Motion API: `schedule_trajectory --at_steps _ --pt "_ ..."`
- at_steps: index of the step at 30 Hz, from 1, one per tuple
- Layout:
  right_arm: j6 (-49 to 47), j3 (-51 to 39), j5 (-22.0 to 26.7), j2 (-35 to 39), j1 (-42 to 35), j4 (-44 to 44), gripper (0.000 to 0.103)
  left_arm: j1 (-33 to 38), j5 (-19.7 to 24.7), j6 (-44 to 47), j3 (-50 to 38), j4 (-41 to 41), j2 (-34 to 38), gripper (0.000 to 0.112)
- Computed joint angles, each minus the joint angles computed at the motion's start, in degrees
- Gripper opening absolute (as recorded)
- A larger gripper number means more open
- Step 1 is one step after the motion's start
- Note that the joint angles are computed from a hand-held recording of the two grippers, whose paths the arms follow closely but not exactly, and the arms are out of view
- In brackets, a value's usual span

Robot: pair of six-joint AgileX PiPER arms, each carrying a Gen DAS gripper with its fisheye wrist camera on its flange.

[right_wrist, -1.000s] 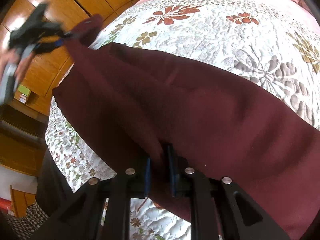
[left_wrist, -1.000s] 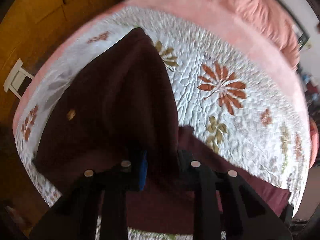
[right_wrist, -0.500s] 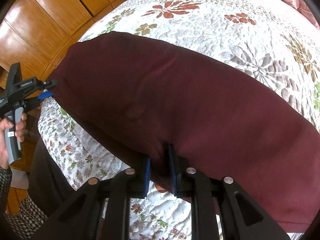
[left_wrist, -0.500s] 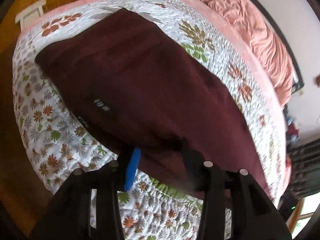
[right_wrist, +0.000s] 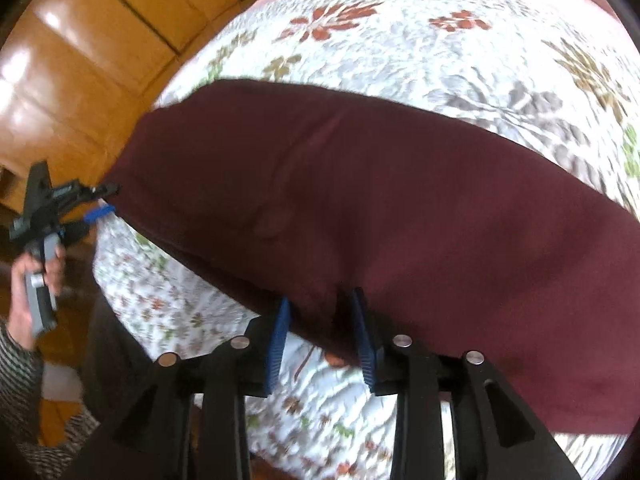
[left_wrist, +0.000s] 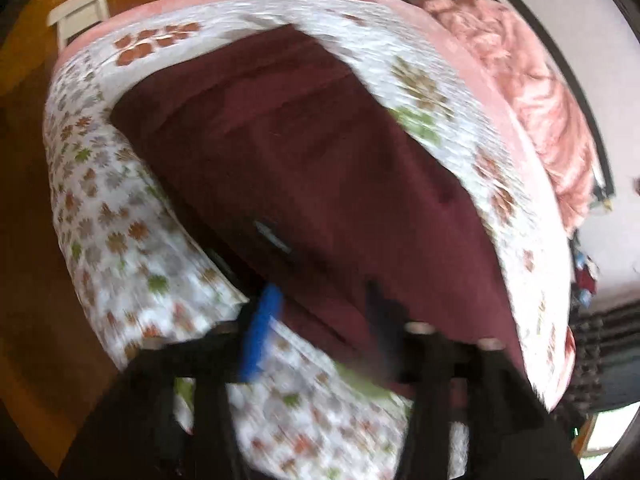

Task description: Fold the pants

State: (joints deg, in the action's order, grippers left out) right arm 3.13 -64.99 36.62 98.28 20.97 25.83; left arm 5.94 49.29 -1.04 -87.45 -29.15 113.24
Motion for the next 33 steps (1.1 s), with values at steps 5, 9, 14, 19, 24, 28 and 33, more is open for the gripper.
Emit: schedule_trajectory --at_steps 5,9,14,19,24,28,33 --pt "-4.2 8.9 -2.0 -8.8 -4.6 10.3 0.038 -5.7 6.7 10.0 5.3 -12.5 -4.2 0.071" --pt "-7.7 14.9 -2.1 -14.1 -8.3 16.8 0.038 -11.5 13.6 11.5 2.4 -24.6 2.2 0.065" --pt "-8.2 20.7 -2.4 -19.9 -11.0 18.2 0.038 -17.4 14.8 8.0 -0.9 -28.8 9.5 0.057" --pt "-8.8 24.6 -2.5 -24.1 -13.3 18.2 0.040 -19.4 14.0 4.1 -3.9 -30.7 13.5 0.056" --pt "-11.9 25.9 -2.3 -24.9 -15.5 20.8 0.040 -21.5 13.9 0.5 -7.0 -29.6 15.6 0.058" --pt "-13.6 25.9 -2.7 -24.6 -15.4 22.2 0.040 -22.7 13.3 -3.4 -12.0 -28.4 18.5 0.064" --pt "-13.7 26.9 -3.1 -24.8 -15.7 22.5 0.040 -23.6 13.0 -8.1 -15.3 -22.2 19.1 0.030"
